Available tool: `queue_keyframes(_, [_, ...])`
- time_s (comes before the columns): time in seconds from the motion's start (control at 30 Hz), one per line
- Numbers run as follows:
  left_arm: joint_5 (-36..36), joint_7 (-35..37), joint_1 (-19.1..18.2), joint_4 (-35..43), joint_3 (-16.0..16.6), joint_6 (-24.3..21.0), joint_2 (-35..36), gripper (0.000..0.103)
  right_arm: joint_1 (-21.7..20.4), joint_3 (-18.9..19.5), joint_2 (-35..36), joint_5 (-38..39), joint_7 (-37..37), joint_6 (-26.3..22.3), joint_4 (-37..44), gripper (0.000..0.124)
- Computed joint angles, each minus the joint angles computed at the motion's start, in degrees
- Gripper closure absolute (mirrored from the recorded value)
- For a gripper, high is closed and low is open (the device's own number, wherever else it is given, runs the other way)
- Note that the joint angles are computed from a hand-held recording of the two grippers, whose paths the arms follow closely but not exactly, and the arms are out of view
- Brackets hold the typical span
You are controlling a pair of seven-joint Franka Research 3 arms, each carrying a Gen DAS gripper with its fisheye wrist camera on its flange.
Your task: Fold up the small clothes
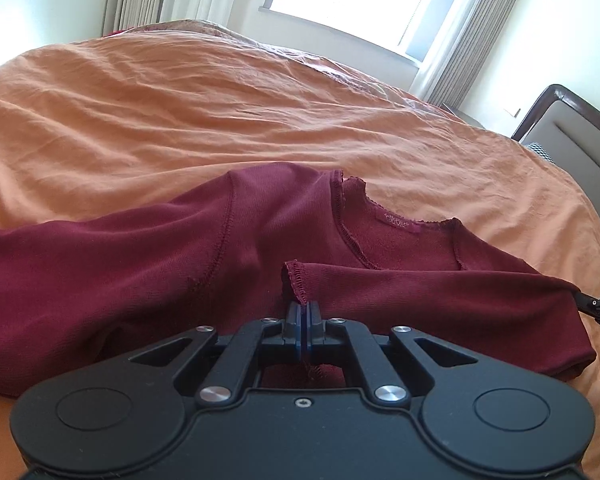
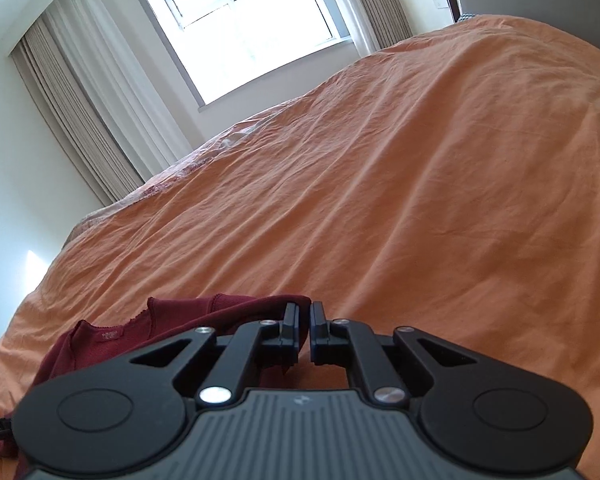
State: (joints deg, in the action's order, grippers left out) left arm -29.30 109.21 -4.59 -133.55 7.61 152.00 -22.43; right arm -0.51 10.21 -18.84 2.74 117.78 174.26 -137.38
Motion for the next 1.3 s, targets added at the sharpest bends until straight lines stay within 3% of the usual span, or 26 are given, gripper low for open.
queue_keyframes(0.1, [-0.52, 0.02, -0.01, 0.23, 0.26, -0.05, -0.09, 0.102, -0.38, 0.54, 0.44, -1.51, -1.71, 4.59, 0.20, 0.119])
queue_keyframes(0.2, [-0.46, 0.48, -0.04, 0.66, 0.28, 0.88, -0.28, 0.102, 4.46, -3.42, 0.50, -0.82, -10.36, 7.27, 1.52, 0.119])
queue_keyframes(0.3, [0.81, -0.47, 0.52, 1.92, -0.13, 0.82, 0.70, 0.102, 5.72, -4.25, 1.27, 0.51, -15.27, 2.33, 4.94, 0.118])
queue_keyframes(0.37, [1.18, -0.92, 0.75, 2.67, -0.24, 0.09, 1.54, 0.102, 3.51, -2.25, 1.54, -0.05, -14.16, -1.34, 6.14, 0.116])
queue_keyframes(0.4, [1.29, -1.07, 0.87, 2.83, -0.37, -0.20, 1.81, 0.102, 1.91, -0.87, 1.36, -1.17, -12.39, -2.31, 6.08, 0.111])
queue_keyframes(0.43, [1.49, -1.18, 1.02, 2.85, -0.56, -0.53, 1.91, 0.102, 1.92, -0.80, 1.00, -0.89, -11.33, -3.01, 5.66, 0.098])
queue_keyframes(0.47, [1.47, -1.06, 1.05, 2.77, -0.67, -0.62, 1.92, 0.102, 3.22, -1.86, 0.64, 0.61, -11.34, -2.88, 4.94, 0.088])
queue_keyframes(0.5, [1.35, -0.77, 1.00, 2.62, -0.70, -0.60, 1.85, 0.102, 5.04, -3.26, 0.11, 2.92, -11.64, -2.40, 3.85, 0.071])
queue_keyframes(0.53, [1.37, -0.56, 1.02, 2.35, -0.79, -0.50, 1.68, 0.102, 7.66, -5.36, -0.51, 5.94, -13.01, -2.43, 2.59, 0.065])
queue_keyframes(0.67, [1.23, -0.78, 1.09, 2.43, -0.88, -0.36, 1.80, 0.102, 7.24, -3.69, -1.96, 6.32, -12.49, -5.72, 0.05, 0.060])
queue_keyframes(0.73, [1.08, -0.94, 1.11, 2.53, -0.90, -0.41, 1.85, 0.101, 7.96, -3.51, -1.80, 7.05, -11.92, -8.06, -0.24, 0.063])
queue_keyframes(0.77, [1.07, -0.90, 1.12, 2.57, -0.90, -0.47, 1.87, 0.102, 7.55, -2.86, -1.73, 6.53, -10.94, -8.66, -0.36, 0.072])
queue_keyframes(0.8, [1.14, -0.91, 1.19, 2.57, -0.94, -0.49, 1.85, 0.102, 8.67, -3.42, -2.00, 7.34, -11.50, -8.14, -1.06, 0.104])
queue_keyframes(0.83, [1.14, -0.88, 1.21, 2.58, -0.92, -0.60, 1.78, 0.102, 8.73, -3.04, -2.75, 7.42, -10.89, -6.73, -2.11, 0.111])
queue_keyframes(0.93, [0.67, 0.23, 0.90, 2.43, -0.49, -0.85, 1.11, 0.102, 9.54, -2.60, -7.58, 8.62, -9.46, -1.82, -6.65, 0.113])
queue_keyframes(1.0, [0.80, 0.94, 0.86, 2.59, -0.32, -1.30, 1.00, 0.102, 10.73, -3.23, -10.80, 10.95, -8.76, -1.11, -9.05, 0.112])
queue_keyframes(1.13, [0.04, 1.58, 0.71, 3.07, -0.07, -2.92, 1.36, 0.102, 13.78, -6.31, -16.31, 15.47, -9.58, -4.18, -12.75, 0.112])
queue_keyframes(1.3, [0.68, 1.97, 1.04, 2.10, -1.06, -3.22, 1.15, 0.102, 12.46, -5.18, -19.57, 16.41, -9.44, -7.73, -15.59, 0.111])
